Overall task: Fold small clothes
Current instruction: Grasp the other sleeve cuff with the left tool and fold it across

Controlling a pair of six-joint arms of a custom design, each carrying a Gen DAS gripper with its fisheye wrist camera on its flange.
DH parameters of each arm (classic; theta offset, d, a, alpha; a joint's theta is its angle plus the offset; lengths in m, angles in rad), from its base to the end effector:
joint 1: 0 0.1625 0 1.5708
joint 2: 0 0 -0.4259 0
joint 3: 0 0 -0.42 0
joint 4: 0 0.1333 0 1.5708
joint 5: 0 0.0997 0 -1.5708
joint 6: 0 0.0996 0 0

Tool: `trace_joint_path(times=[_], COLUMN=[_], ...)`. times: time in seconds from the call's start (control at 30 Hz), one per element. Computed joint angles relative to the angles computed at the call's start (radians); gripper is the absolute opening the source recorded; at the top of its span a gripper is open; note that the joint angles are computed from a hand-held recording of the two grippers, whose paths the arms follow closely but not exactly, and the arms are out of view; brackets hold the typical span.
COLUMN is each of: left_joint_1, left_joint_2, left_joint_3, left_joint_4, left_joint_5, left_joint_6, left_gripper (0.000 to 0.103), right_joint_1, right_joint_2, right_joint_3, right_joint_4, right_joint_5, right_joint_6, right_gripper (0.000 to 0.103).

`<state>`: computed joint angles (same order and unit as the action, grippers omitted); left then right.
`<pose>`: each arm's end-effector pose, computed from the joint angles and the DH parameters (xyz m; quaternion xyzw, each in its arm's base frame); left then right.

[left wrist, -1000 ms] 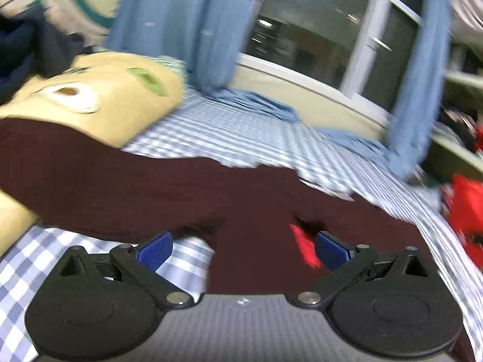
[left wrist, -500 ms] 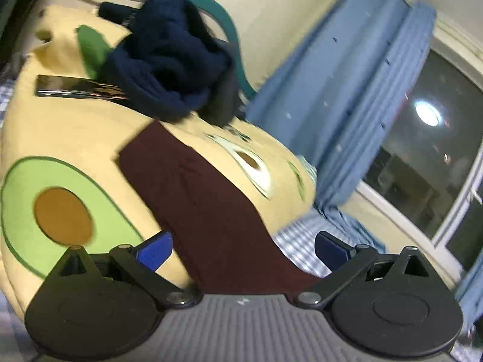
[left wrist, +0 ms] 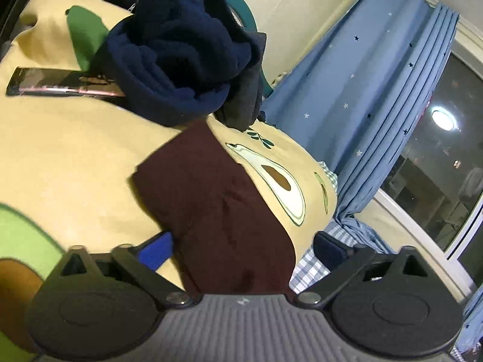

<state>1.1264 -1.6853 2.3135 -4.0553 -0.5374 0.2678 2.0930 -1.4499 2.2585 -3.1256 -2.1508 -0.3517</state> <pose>0.0635 -0.3758 0.4488 -0.1890 0.6263 -0.7194 0.2335 0.3032 -0.3691 0.2880 0.2832 -0.8526 0.3707 0.2356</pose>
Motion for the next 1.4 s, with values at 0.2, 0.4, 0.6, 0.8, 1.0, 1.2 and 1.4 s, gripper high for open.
trace_joint_path(times=[0.2, 0.4, 0.6, 0.8, 1.0, 1.2, 1.4], left_joint_1=[-0.022, -0.136, -0.354, -0.444, -0.453, -0.424, -0.392], left_joint_2=[0.0, 0.007, 0.078, 0.272, 0.616, 0.932, 1.098], left_joint_3=[-0.027, -0.029, -0.089, -0.24, -0.459, -0.617, -0.65], left_joint_4=[0.084, -0.001, -0.147, 0.018, 0.16, 0.482, 0.776], left_joint_5=[0.083, 0.134, 0.155, 0.102, 0.032, 0.028, 0.082], left_joint_6=[-0.033, 0.155, 0.403, 0.362, 0.336, 0.127, -0.106], left_gripper=[0.019, 0.017, 0.017, 0.017, 0.017, 0.017, 0.017], right_joint_1=[-0.002, -0.019, -0.068, -0.17, -0.274, -0.387, -0.515], right_joint_2=[-0.009, -0.041, -0.099, -0.21, -0.323, -0.492, -0.67], right_joint_3=[0.001, 0.019, 0.063, 0.133, 0.202, 0.259, 0.312], right_joint_4=[0.004, -0.005, -0.011, -0.019, -0.038, 0.056, 0.133], right_joint_5=[-0.029, -0.002, 0.048, 0.135, 0.212, 0.272, 0.302], right_joint_6=[0.018, 0.017, 0.025, 0.044, -0.005, -0.055, -0.07], right_gripper=[0.091, 0.092, 0.093, 0.093, 0.093, 0.093, 0.093])
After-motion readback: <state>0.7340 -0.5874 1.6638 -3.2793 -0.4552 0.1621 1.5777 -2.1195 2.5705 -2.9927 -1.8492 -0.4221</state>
